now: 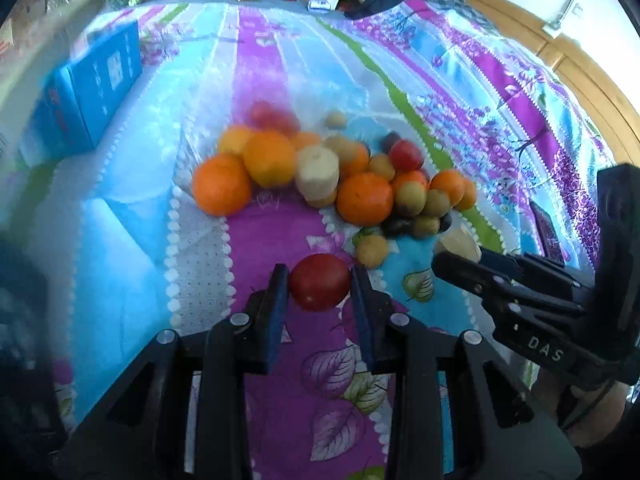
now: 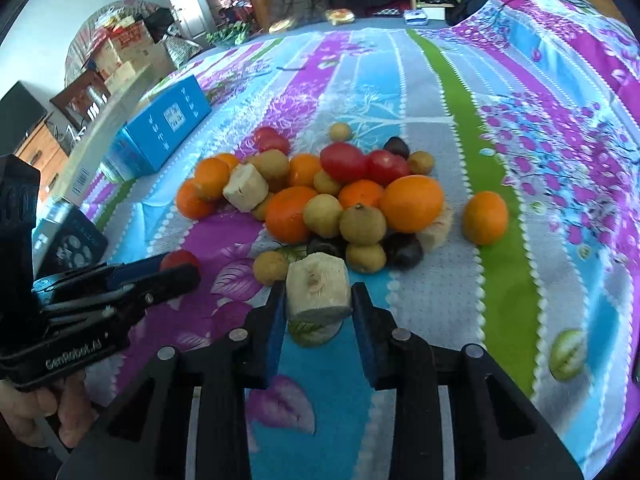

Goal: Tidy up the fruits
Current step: 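Close the right tool on a beige cube-shaped block in the pile, then carry the tomato and beige block in both tools over the blue basket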

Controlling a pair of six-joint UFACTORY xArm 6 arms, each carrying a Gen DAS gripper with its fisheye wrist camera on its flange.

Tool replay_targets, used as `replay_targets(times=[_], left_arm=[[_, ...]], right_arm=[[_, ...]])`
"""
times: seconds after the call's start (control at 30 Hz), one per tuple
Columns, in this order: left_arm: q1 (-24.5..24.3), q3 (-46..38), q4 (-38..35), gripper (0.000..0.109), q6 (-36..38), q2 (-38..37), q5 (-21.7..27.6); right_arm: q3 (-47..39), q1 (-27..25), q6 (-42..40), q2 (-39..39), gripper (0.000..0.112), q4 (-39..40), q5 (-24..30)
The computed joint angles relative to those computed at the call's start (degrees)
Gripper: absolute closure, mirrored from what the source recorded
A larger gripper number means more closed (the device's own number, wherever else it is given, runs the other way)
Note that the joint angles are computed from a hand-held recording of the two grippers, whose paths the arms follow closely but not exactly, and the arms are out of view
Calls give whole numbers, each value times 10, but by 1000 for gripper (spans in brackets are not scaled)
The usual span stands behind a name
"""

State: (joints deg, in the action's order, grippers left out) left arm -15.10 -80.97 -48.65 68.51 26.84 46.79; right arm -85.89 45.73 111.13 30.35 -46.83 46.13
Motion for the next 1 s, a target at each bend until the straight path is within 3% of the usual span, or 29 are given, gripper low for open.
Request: replay_targets(times=[0.2,0.53,0.77,1.0], left_arm=[[3,29,-25,77,31,-55,-15],[24,44,-54,77,53,-121,-28],[56,22,-36,77,-2,-129,-57],[98,-1,-25,77,-36,-129,-69]], right_arm=[[-3,26,25,-33,77,-10,54],[-59,47,-12,-49,77,-4,141],[-194,59,-88,5,77,5,209],[-419,66,-195,123,77,11,269]])
